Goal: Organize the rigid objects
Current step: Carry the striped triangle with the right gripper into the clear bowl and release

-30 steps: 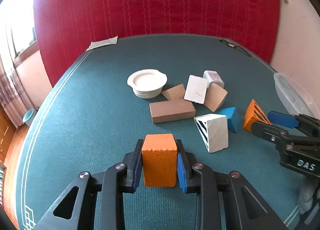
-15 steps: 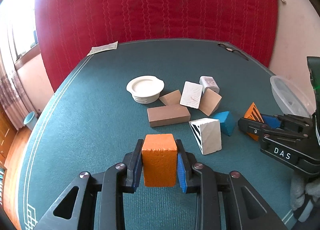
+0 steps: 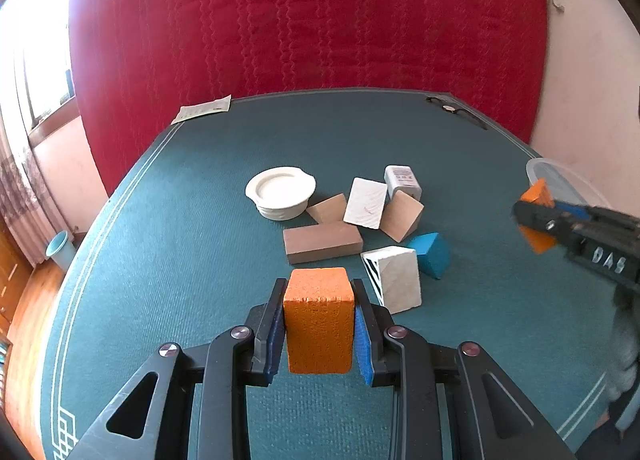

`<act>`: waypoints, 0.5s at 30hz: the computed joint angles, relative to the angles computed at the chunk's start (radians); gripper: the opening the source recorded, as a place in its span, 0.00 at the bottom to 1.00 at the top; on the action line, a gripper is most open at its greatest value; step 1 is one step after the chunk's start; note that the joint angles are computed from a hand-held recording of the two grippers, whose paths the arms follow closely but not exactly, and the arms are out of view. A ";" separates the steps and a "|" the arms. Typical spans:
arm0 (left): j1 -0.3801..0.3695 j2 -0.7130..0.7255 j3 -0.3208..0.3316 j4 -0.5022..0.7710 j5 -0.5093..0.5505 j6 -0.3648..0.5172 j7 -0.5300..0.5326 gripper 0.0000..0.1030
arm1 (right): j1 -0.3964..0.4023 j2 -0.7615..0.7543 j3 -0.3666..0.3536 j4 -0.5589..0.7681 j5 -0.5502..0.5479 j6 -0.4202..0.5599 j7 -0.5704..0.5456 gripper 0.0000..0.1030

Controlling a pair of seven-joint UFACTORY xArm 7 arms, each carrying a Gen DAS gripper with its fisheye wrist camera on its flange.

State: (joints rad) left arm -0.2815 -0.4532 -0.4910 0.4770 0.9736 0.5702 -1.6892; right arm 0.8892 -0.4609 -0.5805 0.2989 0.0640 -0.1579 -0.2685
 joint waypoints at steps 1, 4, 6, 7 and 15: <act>-0.001 0.000 0.000 0.001 0.001 -0.001 0.001 0.30 | -0.045 -0.009 0.023 -0.004 0.001 0.003 0.002 0.33; -0.002 0.004 -0.006 0.009 0.002 0.000 -0.002 0.30 | -0.149 -0.026 0.062 -0.008 0.008 0.015 0.005 0.33; -0.004 0.013 -0.010 0.019 0.007 0.002 -0.006 0.30 | -0.198 -0.034 0.071 -0.006 0.015 0.023 0.001 0.33; -0.005 0.019 -0.011 0.024 0.010 0.004 -0.007 0.30 | -0.234 -0.040 0.080 -0.005 0.020 0.029 0.000 0.33; -0.035 0.070 -0.006 0.071 0.034 0.026 -0.024 0.30 | -0.383 -0.026 0.066 0.013 0.046 0.019 -0.028 0.32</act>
State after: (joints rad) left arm -0.3160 -0.3833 -0.4975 0.5480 1.0072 0.5967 -1.7130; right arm 0.5060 -0.4872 -0.5142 0.3116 0.1103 -0.1389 -0.2967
